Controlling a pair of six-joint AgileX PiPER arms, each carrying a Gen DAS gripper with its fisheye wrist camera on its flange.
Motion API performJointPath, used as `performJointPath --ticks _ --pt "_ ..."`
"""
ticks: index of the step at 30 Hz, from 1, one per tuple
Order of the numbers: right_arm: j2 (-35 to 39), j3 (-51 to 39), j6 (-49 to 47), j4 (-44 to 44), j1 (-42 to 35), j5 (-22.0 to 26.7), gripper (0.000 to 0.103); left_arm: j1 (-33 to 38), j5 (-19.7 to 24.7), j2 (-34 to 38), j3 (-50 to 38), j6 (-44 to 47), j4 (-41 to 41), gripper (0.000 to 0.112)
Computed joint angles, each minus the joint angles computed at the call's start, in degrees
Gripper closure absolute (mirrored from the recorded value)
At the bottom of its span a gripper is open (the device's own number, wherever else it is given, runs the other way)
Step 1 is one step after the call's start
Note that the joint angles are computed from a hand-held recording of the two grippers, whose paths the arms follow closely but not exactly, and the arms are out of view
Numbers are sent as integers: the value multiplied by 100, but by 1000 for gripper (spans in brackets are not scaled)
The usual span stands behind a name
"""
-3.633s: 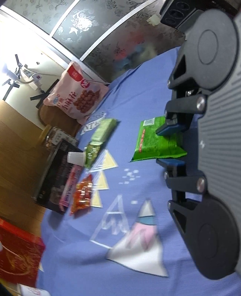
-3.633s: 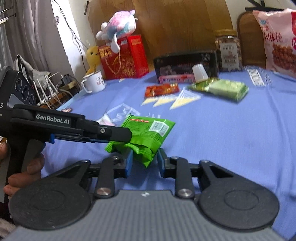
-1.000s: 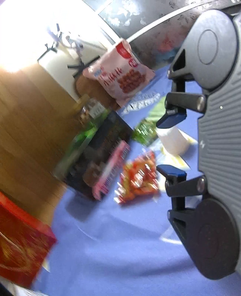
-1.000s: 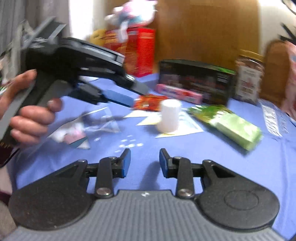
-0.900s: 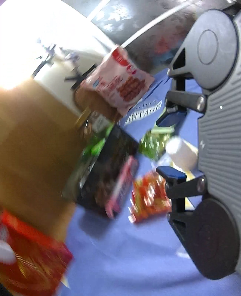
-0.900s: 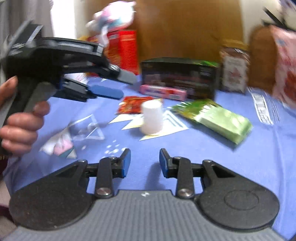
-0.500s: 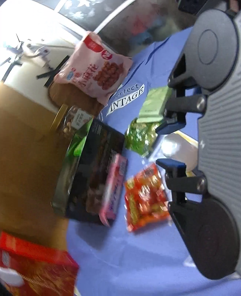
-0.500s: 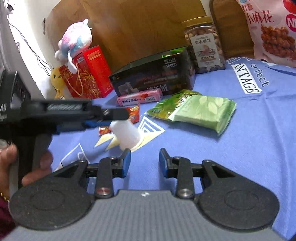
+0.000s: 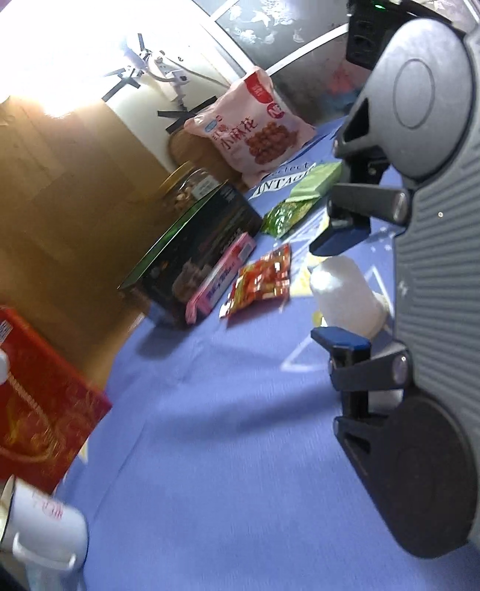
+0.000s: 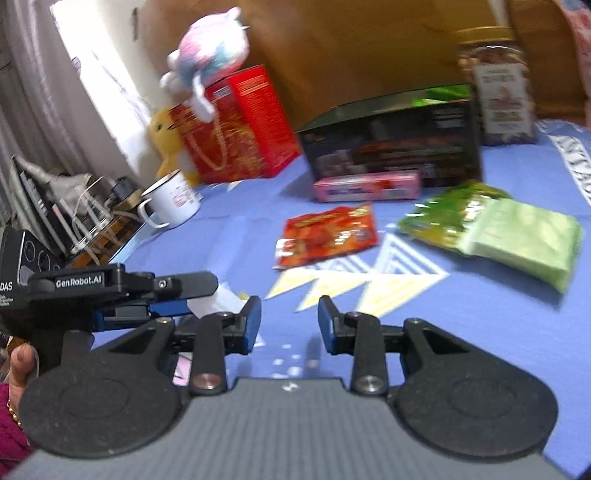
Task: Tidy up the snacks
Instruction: 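Move the left gripper down to the white yellow-lidded cup, then close the left gripper on the white cup and lift it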
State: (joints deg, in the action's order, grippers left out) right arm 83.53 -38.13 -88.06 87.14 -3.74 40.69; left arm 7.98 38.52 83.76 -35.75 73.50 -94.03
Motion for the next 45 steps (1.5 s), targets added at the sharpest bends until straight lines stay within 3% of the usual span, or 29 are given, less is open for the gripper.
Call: performJointPath --ticks 7,8,10,15,18,21,24,29,33,38,41,45 --pt "2 -16 107 6 461 -80 67 525 458 -496 808 402 35 66" --pt "-21 10 102 11 495 -97 67 457 337 -668 991 621 -100 71" --pt "-76 57 113 42 554 -161 67 -17 -314 -1105 1261 932 -336 80" --pt "-254 315 73 151 368 -143 67 -882 -1155 -1580 1431 1166 -515 80" --pt "-383 454 116 156 138 -21 67 -1132 -1413 -1736 1363 815 -174 80" --pt "-548 421 341 -36 45 126 67 -859 -1305 -2080 1434 556 171 78" --pt "-764 280 364 -180 438 28 66 -247 -923 -2320 1489 123 719 78" --pt "-527 -178 212 -314 1861 -1003 67 838 -265 -2219 1574 -283 1183 78" --pt "-48 -535 209 -364 2542 -1854 70 1136 3 -2026 1530 -306 1228 76" --pt "-302 -152 -226 24 1859 -1241 75 739 -147 -1666 1260 -302 1097 76" --pt "-667 209 -159 16 1117 -630 78 408 -215 -1388 1042 -354 953 76" --pt "-791 570 -33 -228 308 -253 80 117 36 -1009 713 -504 884 76"
